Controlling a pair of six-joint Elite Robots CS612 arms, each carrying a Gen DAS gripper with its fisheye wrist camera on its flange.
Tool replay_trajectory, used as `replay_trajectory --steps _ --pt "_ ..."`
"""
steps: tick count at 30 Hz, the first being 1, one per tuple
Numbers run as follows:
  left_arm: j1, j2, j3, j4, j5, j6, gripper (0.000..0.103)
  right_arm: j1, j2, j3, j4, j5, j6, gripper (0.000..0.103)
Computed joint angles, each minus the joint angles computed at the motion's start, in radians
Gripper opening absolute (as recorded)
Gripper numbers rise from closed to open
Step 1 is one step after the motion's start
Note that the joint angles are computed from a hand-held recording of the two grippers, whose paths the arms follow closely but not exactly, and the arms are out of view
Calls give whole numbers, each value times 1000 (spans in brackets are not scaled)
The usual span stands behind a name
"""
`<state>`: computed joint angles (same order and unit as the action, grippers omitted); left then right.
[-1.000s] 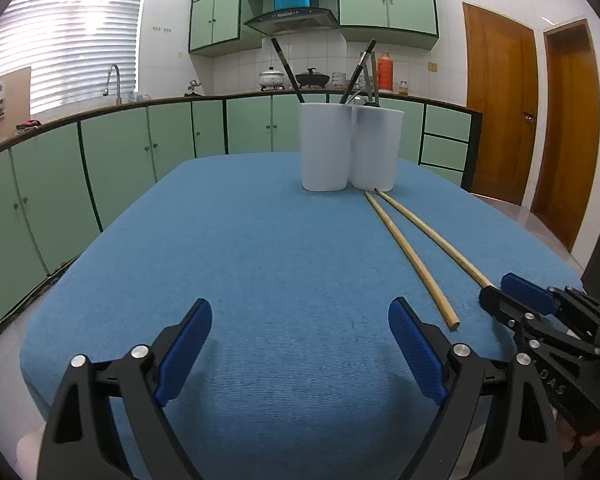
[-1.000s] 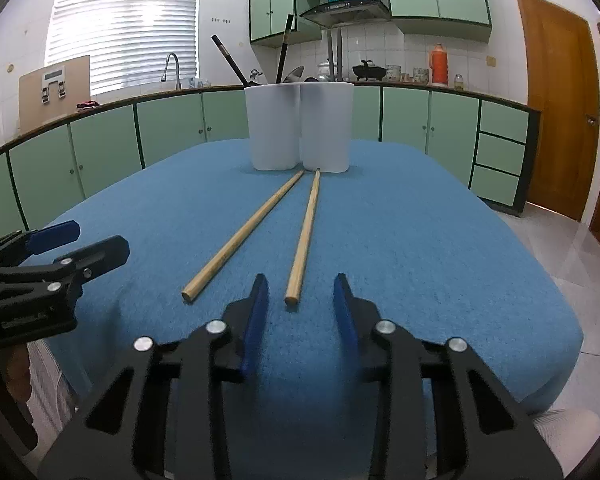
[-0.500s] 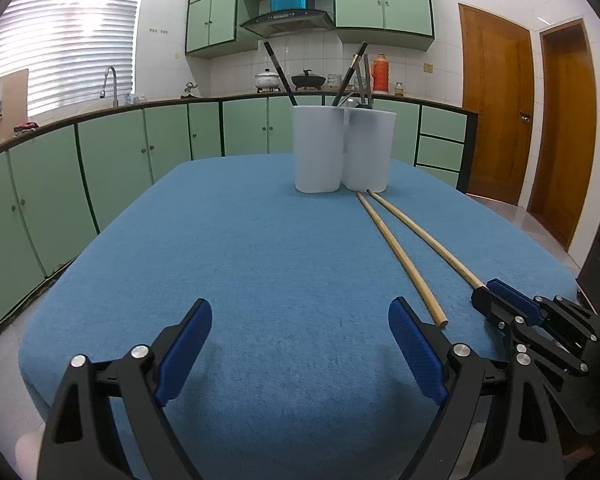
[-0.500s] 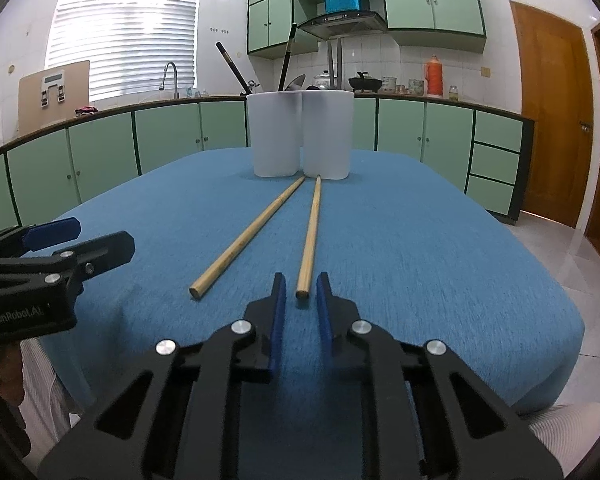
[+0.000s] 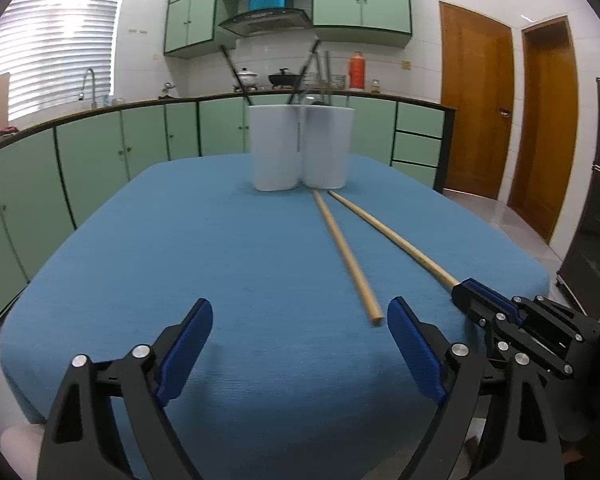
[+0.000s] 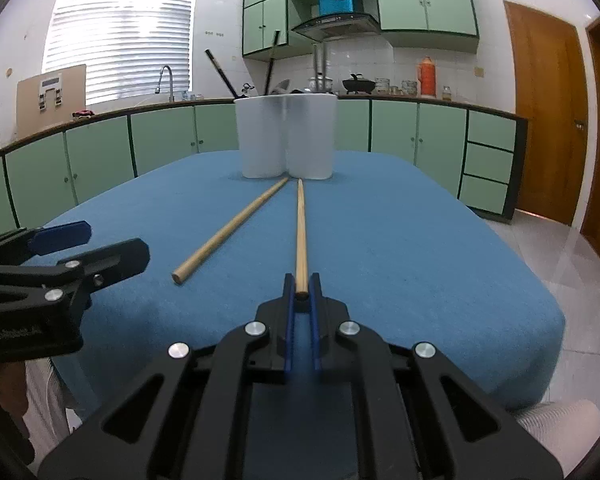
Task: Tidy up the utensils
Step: 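Move the left tool toward the other wooden chopstick while the right tool holds its chopstick, then lift the wooden chopsticks with both tools and lower them into the white holder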
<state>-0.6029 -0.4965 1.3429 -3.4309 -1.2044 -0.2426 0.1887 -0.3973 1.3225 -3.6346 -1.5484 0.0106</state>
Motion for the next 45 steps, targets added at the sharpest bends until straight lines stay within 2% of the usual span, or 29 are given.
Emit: replay_trajectory --steps 3,5,9,14,19,25,30,38,45 --pt "-4 9 -20 26 -20 -1 73 -8 -7 18 -10 10 11 6" --pt "-5 16 -36 51 -35 -8 59 -12 -9 25 -13 19 17 6" --pt "-10 27 -56 73 -26 -10 48 -17 -11 30 -16 35 22 6" --pt "-14 32 -70 82 -33 -6 24 -22 -11 32 -18 50 28 6" --pt "-17 39 -84 85 -38 5 9 -24 -13 34 -18 56 31 6" --pt "-22 36 -78 81 -14 5 7 -24 -15 36 -23 48 19 6" --pt "-23 22 -56 42 12 22 6 -28 -27 47 -52 48 7 6" --pt "-32 -9 -25 -70 84 106 6 -38 -59 61 -119 48 -21 6" --pt "-31 -38 -19 -196 115 191 6 -54 -92 44 -165 87 -59 6"
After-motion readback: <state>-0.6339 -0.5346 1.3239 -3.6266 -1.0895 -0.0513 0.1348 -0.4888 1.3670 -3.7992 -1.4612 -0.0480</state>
